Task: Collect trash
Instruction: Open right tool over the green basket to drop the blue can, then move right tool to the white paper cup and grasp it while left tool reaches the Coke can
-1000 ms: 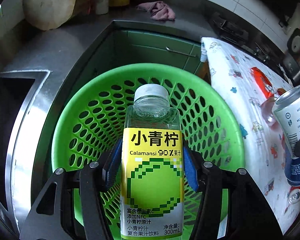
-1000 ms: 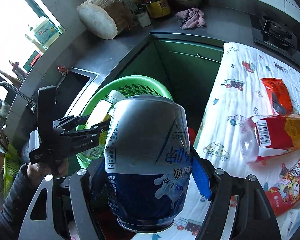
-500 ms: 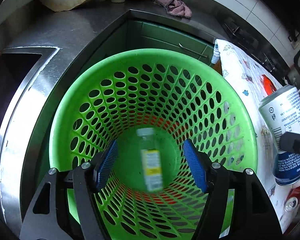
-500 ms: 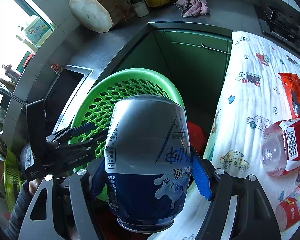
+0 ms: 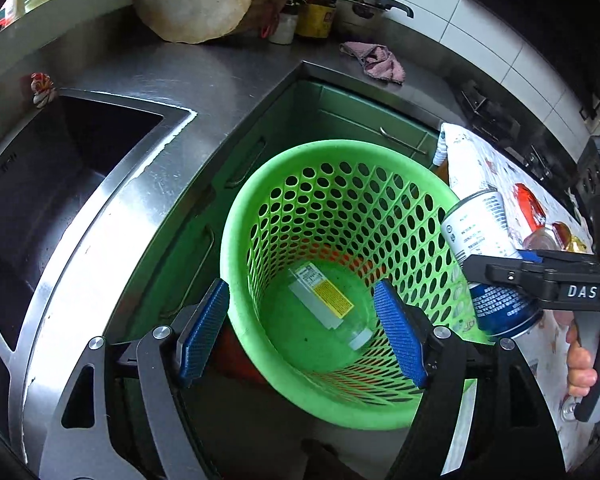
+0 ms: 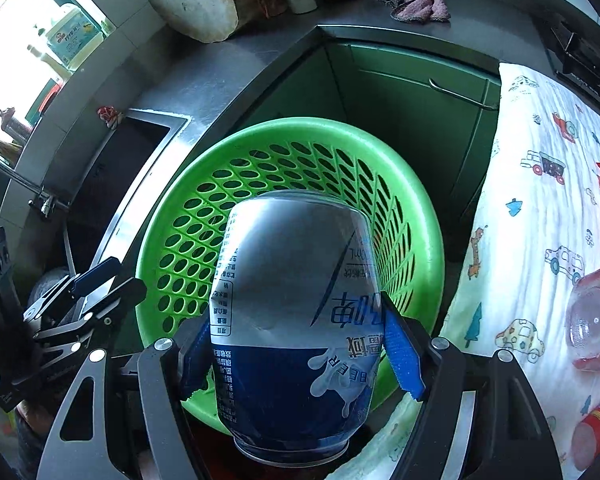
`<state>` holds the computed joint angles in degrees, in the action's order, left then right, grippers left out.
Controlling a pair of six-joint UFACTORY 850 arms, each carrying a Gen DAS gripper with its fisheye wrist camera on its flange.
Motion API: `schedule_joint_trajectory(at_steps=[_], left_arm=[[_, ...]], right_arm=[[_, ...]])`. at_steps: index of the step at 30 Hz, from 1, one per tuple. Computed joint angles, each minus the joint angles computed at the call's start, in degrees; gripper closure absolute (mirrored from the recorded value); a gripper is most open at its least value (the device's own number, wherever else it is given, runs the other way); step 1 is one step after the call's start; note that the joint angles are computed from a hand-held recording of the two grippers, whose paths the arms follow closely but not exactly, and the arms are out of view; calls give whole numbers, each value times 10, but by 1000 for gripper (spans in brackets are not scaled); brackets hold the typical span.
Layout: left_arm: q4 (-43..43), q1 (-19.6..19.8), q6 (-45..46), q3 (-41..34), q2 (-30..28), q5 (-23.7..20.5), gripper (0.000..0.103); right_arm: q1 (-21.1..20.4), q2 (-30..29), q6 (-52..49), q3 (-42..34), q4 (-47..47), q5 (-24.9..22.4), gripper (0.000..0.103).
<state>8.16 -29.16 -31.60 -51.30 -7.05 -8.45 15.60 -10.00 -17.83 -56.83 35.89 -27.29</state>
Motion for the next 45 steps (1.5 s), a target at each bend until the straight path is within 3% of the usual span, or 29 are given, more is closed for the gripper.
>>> schedule_joint_trajectory(at_steps=[4,10,16,21,27,33,40,45], left_arm=[[28,1,-31,21,25,7,27],[167,-10,-161,32,46,-5,27],[174,-30,-169,37,61,-1,26],[199,-60,-200,31,64,-1,26],[257,-110,-264,20,67,-14,26],[342,-164,-357,13,64,-25,19],[360,-230,-389,-4,49,-17,19],[360,-278,-386,-22,31,-14,19]], right_arm=[[6,-1,-8,2,15,4,23],[10,26,-6,19,11,17,23],[-8,120,-4,85,-1,37,19],[-50,227,49,160,-73,34,18],[-153,358,67,245,-125,-18,18],[-298,446,33,294,-163,-85,17],[-465,472,-60,322,-138,-141,17],[-533,454,-101,333,-120,-156,17]])
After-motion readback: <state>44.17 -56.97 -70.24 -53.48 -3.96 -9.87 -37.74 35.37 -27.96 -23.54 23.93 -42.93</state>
